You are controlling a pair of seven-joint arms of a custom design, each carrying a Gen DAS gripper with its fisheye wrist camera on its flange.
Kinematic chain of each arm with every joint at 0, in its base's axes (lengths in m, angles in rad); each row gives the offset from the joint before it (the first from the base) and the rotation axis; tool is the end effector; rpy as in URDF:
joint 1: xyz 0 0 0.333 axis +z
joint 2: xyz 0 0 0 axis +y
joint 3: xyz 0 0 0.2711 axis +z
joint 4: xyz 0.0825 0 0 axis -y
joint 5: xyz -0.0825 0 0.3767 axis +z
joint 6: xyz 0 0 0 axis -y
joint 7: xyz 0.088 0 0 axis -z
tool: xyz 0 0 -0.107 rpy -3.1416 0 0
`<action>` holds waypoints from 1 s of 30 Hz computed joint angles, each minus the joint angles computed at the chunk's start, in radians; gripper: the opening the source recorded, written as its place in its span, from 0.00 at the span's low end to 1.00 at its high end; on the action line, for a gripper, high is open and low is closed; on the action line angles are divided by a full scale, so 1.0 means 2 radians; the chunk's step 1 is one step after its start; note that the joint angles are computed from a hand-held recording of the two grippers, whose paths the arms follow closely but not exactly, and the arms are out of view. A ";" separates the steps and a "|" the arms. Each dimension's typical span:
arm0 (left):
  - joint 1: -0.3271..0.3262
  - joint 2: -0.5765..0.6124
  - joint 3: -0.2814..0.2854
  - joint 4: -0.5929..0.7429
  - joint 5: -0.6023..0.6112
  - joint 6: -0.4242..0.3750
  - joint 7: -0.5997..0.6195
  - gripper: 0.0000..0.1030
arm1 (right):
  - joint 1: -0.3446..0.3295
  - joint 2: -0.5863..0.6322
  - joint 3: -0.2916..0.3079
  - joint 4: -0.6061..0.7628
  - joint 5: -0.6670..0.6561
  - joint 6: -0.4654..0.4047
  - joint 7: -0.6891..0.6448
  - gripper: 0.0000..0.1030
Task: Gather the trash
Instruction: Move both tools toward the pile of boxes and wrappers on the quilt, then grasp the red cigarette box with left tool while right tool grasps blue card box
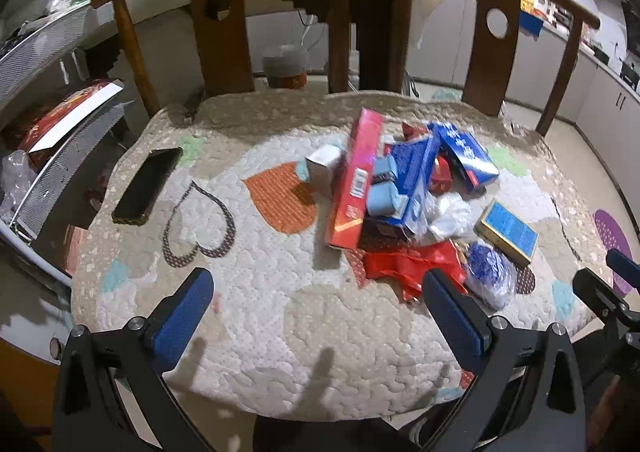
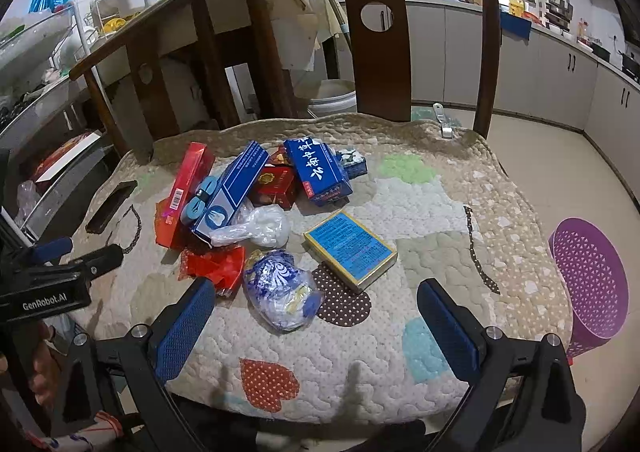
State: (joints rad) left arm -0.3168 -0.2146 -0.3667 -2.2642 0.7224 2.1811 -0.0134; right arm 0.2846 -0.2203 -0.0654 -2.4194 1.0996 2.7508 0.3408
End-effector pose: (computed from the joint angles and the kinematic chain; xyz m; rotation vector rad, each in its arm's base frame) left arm 0.4028 -0.3002 0.4235 -2.1515 1.2650 -0.4212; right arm 0.4887 0.0717 0.3972 -2.0227 1.1767 -0.3295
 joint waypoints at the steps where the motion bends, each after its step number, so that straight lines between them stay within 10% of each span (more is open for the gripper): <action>1: 0.001 -0.008 0.003 -0.008 0.000 0.007 0.000 1.00 | -0.001 0.000 0.000 0.001 -0.001 -0.002 0.002 1.00; 11: 0.052 -0.004 0.045 -0.054 -0.046 0.183 0.076 0.96 | -0.027 0.087 0.012 0.096 -0.054 -0.046 0.019 0.97; 30: 0.073 0.112 0.088 -0.002 -0.107 0.260 0.211 0.59 | -0.077 0.245 0.088 0.221 -0.204 -0.039 0.095 0.84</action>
State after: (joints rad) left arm -0.1716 0.0093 -0.1904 -2.2681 0.5088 2.7013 0.4079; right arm 0.1308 0.2705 0.1115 -1.9775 0.6909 2.6725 0.5314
